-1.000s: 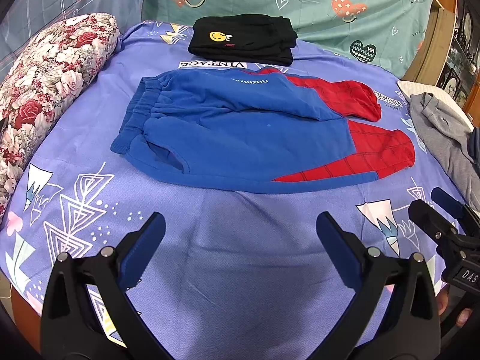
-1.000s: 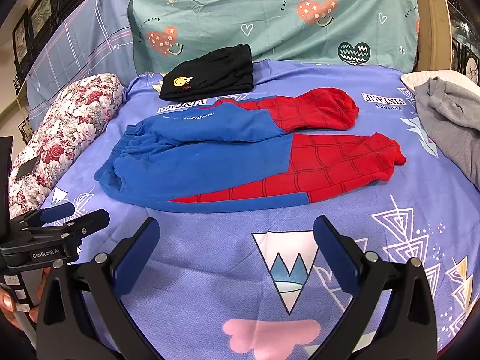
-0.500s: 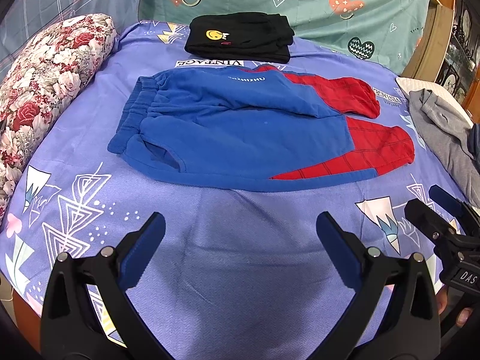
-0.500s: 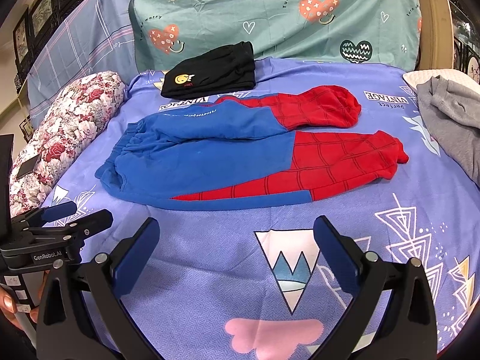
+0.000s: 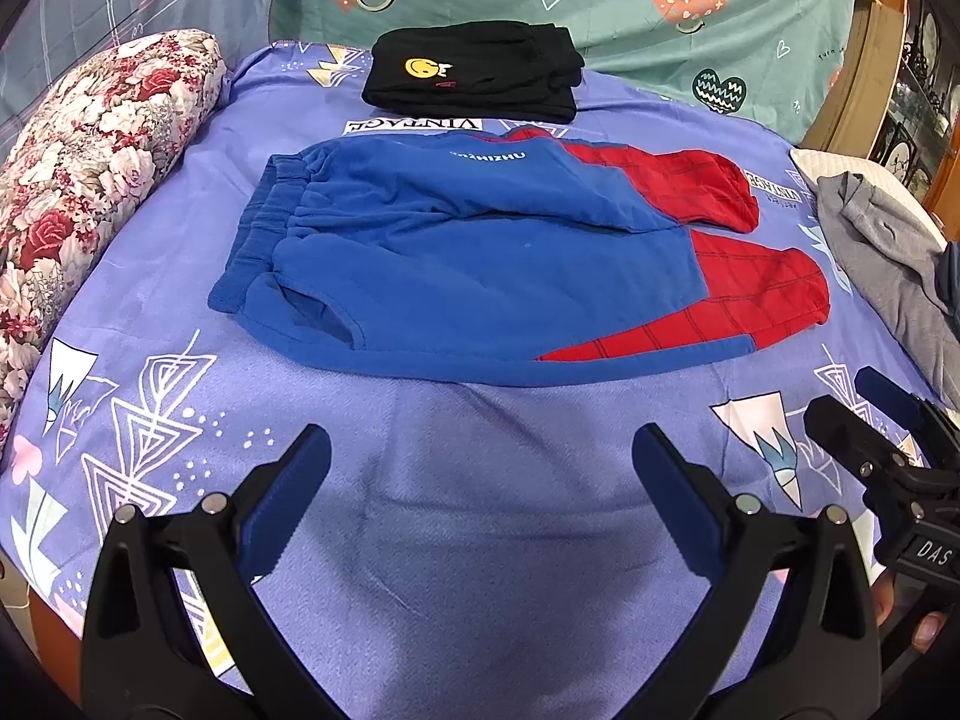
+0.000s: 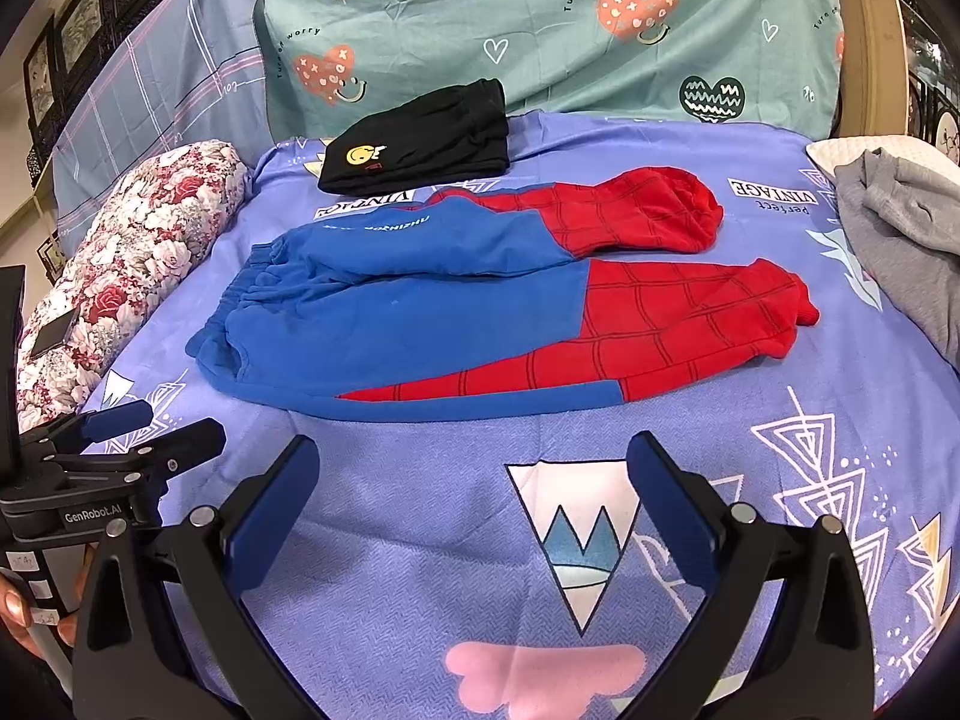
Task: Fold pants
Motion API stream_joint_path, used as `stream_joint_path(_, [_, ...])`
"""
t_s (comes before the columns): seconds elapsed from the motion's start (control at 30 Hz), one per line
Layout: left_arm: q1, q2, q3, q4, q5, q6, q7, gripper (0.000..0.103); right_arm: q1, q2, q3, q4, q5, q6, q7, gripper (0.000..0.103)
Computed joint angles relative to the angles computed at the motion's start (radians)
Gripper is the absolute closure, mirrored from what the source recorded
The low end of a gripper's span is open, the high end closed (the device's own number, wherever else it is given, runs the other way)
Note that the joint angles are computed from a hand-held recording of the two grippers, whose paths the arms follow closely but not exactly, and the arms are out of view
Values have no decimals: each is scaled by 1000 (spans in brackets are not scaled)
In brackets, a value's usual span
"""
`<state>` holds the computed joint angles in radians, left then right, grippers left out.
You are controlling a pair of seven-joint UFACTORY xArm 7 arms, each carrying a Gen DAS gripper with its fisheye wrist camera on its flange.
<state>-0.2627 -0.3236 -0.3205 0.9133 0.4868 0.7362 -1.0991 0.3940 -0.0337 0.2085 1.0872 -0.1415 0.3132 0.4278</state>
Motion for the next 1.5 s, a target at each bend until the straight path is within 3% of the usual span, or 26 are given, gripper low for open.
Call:
stream_joint_path(0.17, [-5, -5, 53, -27, -64, -53, 64, 2, 3, 22, -5, 15, 58, 13, -55, 1])
stream_joint_path(0.33, [6, -46, 188, -125, -327, -176, 201, 2, -11, 44, -22, 21, 29, 44, -26, 1])
stream_joint_path(0.43, [30, -72, 245, -183, -445, -240, 270, 2, -30, 56, -36, 20, 71, 57, -38, 1])
stream_joint_path(0.53, [64, -68, 258, -193, -509, -245, 311, 2, -52, 70, -49, 23, 125, 74, -47, 1])
stream_joint_path(0.73, [61, 12, 320, -148, -700, -233, 447, 2, -81, 104, -61, 53, 174, 102, -47, 1])
stream_joint_path(0.93, [84, 141, 336, -48, -835, -212, 556, 2, -90, 135, -56, 106, 205, 100, -108, 1])
stream_joint_path(1.03, [121, 200, 322, 9, -843, -191, 555, 4, -90, 148, -63, 132, 182, 110, -122, 1])
stream_joint_path(1.13, [150, 234, 304, 48, -801, -185, 526, 23, -99, 151, -78, 144, 164, 124, -106, 1])
stream_joint_path(1.2, [171, 235, 289, 48, -725, -199, 436, 46, -118, 153, -85, 151, 185, 135, -115, 1])
stream_joint_path(1.23, [176, 242, 287, 52, -707, -203, 415, 63, -137, 158, -92, 161, 210, 148, -131, 1])
stream_joint_path(1.27, [176, 243, 290, 48, -726, -211, 428, 71, -143, 160, -102, 168, 195, 161, -113, 1])
stream_joint_path(1.33, [176, 244, 291, 42, -746, -227, 447, 72, -170, 175, -126, 193, 192, 188, -69, 1])
stream_joint_path(1.5, [169, 256, 280, 61, -715, -229, 482, 72, -258, 258, -127, 283, 349, 224, -103, 1])
